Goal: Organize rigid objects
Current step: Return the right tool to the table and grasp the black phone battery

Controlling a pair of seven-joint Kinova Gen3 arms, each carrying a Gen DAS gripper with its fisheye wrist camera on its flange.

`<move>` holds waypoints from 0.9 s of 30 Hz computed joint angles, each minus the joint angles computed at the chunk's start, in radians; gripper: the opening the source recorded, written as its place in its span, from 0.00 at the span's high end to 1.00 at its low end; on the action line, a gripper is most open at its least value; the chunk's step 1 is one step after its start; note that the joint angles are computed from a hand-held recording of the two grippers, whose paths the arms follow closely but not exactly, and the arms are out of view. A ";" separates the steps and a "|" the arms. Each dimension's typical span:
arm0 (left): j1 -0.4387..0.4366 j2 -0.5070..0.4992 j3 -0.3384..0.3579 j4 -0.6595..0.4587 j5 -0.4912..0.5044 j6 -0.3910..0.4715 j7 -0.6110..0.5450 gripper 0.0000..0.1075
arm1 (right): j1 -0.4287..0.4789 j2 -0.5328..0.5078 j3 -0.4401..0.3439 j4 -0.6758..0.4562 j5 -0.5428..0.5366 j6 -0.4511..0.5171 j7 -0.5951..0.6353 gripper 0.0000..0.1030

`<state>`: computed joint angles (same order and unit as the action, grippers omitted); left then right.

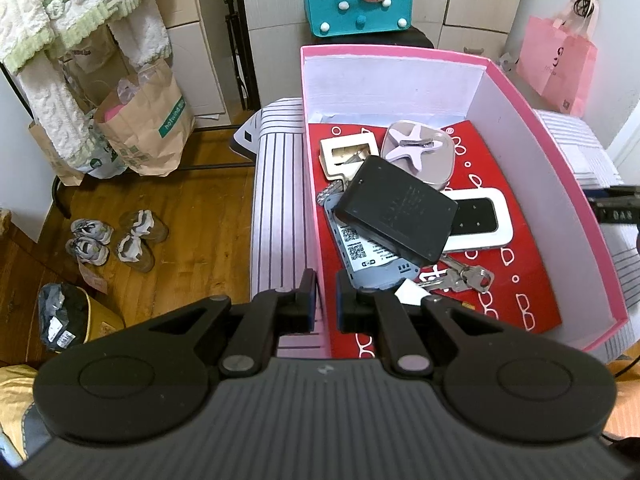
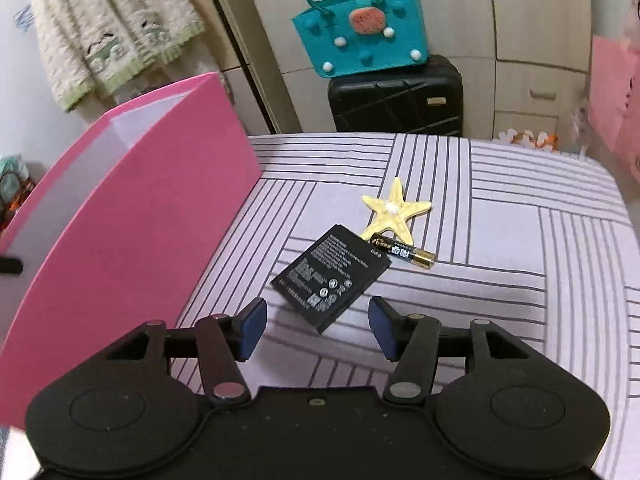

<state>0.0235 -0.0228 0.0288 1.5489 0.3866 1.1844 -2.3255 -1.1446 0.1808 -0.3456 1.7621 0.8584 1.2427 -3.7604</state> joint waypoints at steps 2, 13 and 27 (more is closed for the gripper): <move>0.002 -0.001 0.001 0.001 -0.005 -0.002 -0.004 0.93 | -0.001 0.011 0.013 -0.003 0.013 0.002 0.009 0.38; -0.005 0.008 -0.002 -0.015 0.005 0.019 -0.029 0.93 | -0.035 0.144 0.072 -0.125 0.060 0.100 0.227 0.28; 0.014 0.004 0.008 -0.022 -0.026 0.006 -0.079 0.93 | -0.050 0.132 0.089 -0.160 0.007 0.109 0.308 0.45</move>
<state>0.0374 -0.0186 0.0366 1.5268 0.3603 1.1905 -2.4048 -1.1944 0.3133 -0.2568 1.6017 0.8658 1.3519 -3.4528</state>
